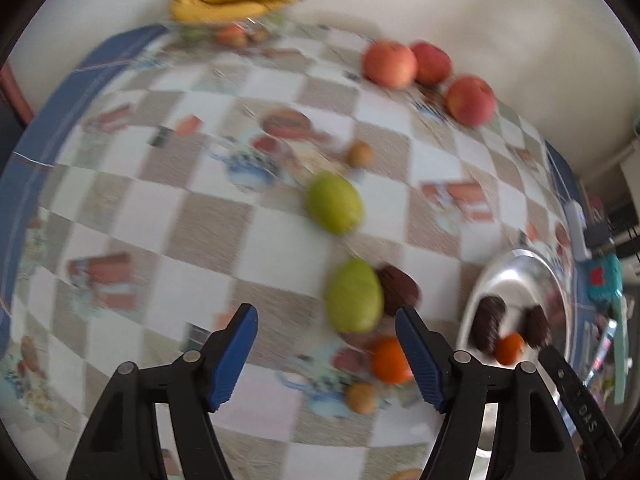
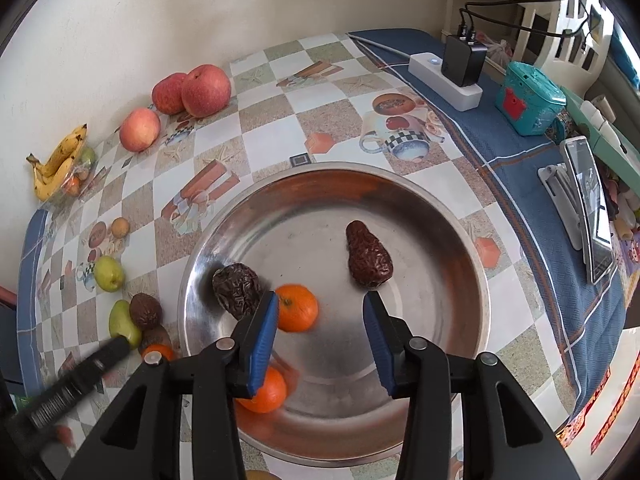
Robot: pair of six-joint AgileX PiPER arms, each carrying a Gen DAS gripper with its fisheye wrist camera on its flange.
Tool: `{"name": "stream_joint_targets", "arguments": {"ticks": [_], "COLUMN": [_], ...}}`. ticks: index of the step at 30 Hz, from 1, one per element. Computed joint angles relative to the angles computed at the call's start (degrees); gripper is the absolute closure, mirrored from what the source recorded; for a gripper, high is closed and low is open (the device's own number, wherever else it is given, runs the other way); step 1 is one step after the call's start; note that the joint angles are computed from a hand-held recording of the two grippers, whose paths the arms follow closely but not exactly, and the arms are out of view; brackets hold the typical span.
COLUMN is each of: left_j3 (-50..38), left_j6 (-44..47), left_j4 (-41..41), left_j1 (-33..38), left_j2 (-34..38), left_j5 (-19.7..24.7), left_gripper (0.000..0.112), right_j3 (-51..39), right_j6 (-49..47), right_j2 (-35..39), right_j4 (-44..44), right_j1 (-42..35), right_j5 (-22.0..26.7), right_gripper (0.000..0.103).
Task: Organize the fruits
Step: 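Lower the orange into the steel bowl with the right tool while the left tool releases its orange there, then grasp another orange with the right tool while the left tool grasps the small brown fruit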
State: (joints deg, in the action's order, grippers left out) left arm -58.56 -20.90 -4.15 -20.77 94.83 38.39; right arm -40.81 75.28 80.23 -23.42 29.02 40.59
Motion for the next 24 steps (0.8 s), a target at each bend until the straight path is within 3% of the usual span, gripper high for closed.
{"name": "stream_joint_targets", "arguments": {"ticks": [6, 15, 17, 18, 22, 23, 24], "left_j3": [0.0, -0.6, -0.7, -0.6, 0.1, 0.3, 0.5], "left_j6": [-2.9, -0.1, -1.2, -1.8, -5.3, -6.5, -7.1], "left_j4": [5.9, 3.1, 4.3, 4.9, 7.9, 8.9, 9.4], "left_j1": [3.9, 6.4, 6.4, 6.5, 7.1, 7.2, 7.4], "left_j2": [-1.7, 0.0, 0.5, 0.7, 1.2, 1.4, 1.5], "left_j5": [0.0, 0.6, 0.6, 0.7, 0.9, 1.1, 1.2], "left_gripper": [0.034, 0.028, 0.021, 0.012, 0.009, 0.009, 0.009], "right_j3": [-2.2, -11.6, -11.8, -11.9, -14.6, -14.6, -14.7], "right_j6": [0.5, 0.9, 2.0, 2.2, -4.1, -4.3, -4.1], "right_j2": [1.8, 5.6, 6.3, 7.1, 12.1, 12.0, 12.0], "right_j4": [0.4, 0.6, -0.4, -1.0, 4.8, 4.5, 3.9], "right_j1": [2.7, 4.9, 5.5, 6.0, 6.1, 6.7, 7.4], "right_j5": [0.9, 4.6, 2.7, 1.9, 2.3, 1.8, 2.1], "right_gripper": [0.058, 0.057, 0.049, 0.046, 0.044, 0.039, 0.023]}}
